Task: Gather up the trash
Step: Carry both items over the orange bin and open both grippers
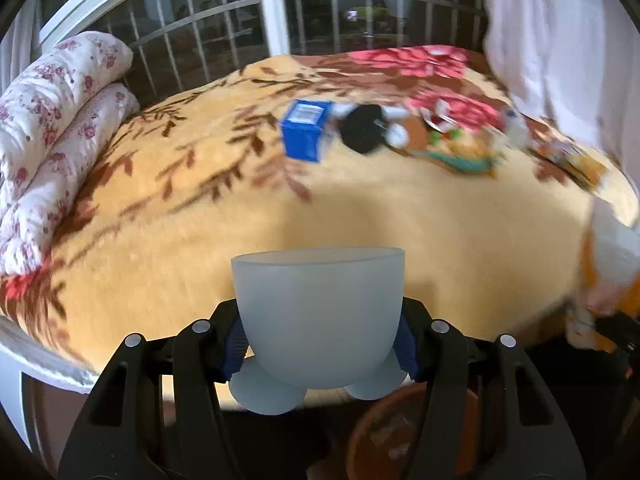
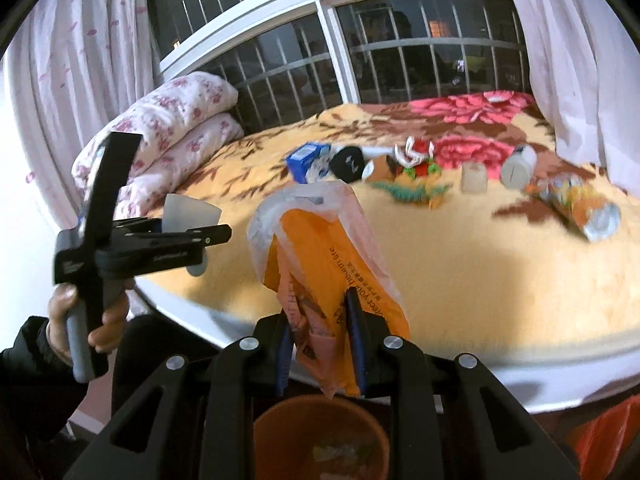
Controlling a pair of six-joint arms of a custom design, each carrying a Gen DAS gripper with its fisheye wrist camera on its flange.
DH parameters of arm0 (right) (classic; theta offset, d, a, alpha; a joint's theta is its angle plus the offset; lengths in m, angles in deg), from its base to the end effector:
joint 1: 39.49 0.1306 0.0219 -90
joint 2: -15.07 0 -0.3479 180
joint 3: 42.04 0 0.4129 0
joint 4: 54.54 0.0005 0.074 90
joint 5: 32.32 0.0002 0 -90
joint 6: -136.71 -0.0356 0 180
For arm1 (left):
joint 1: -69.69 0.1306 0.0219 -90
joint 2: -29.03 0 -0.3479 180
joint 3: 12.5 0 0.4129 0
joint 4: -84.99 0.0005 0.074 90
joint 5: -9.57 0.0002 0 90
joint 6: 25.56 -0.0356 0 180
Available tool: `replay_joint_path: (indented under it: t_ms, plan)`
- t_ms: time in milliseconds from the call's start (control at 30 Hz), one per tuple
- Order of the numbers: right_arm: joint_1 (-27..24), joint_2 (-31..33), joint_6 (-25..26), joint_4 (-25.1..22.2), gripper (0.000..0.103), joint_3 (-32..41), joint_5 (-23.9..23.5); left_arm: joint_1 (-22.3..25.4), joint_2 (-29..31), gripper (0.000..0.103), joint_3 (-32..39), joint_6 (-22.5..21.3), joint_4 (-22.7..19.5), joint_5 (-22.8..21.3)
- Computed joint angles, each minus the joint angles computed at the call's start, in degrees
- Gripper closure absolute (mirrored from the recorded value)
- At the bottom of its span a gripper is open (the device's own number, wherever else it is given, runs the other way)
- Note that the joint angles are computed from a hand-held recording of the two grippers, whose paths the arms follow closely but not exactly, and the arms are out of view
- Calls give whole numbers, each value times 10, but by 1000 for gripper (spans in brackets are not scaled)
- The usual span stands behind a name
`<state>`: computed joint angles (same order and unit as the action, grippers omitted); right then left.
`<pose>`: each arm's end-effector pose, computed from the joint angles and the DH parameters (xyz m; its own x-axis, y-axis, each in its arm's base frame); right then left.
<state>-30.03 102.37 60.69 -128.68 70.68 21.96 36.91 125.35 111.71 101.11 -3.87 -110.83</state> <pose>0.4368 0.0933 0.5779 -0.5953 -0.2980 -0.7462 -0.6772 0.6858 0.2664 0.4095 -0.2429 0.5779 -0.7452 -0.1328 -0.6535 -0.2301 0.9710 0.0651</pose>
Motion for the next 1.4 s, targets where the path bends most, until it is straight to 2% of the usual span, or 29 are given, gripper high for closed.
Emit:
replay_joint_path:
  t_ms: [133, 300, 433, 533, 667, 800, 1133, 1400]
  plan:
    - [-10, -41, 29, -29, 79, -52, 2, -51, -30, 46, -51, 30, 6, 7]
    - [-16, -71, 58, -62, 79, -101, 22, -86, -44, 46, -97, 47, 6, 31]
    - [-18, -81, 72, -99, 78, -133, 54, -95, -55, 46, -143, 60, 8, 79]
    - [-16, -78, 76, -121, 78, -148, 75, -95, -59, 46, -181, 65, 15, 110]
    - [-7, -65, 81, -137, 78, -166, 94, -83, -53, 46, -228, 63, 40, 175]
    - [10, -48, 76, -144, 78, -186, 120, -68, -33, 46, -248, 62, 41, 238]
    - [33, 11, 54, -168, 78, -178, 138, -49, 6, 46, -258, 49, 20, 307]
    - [41, 32, 56, -174, 78, -175, 146, -38, 38, 46, -230, 42, 5, 329]
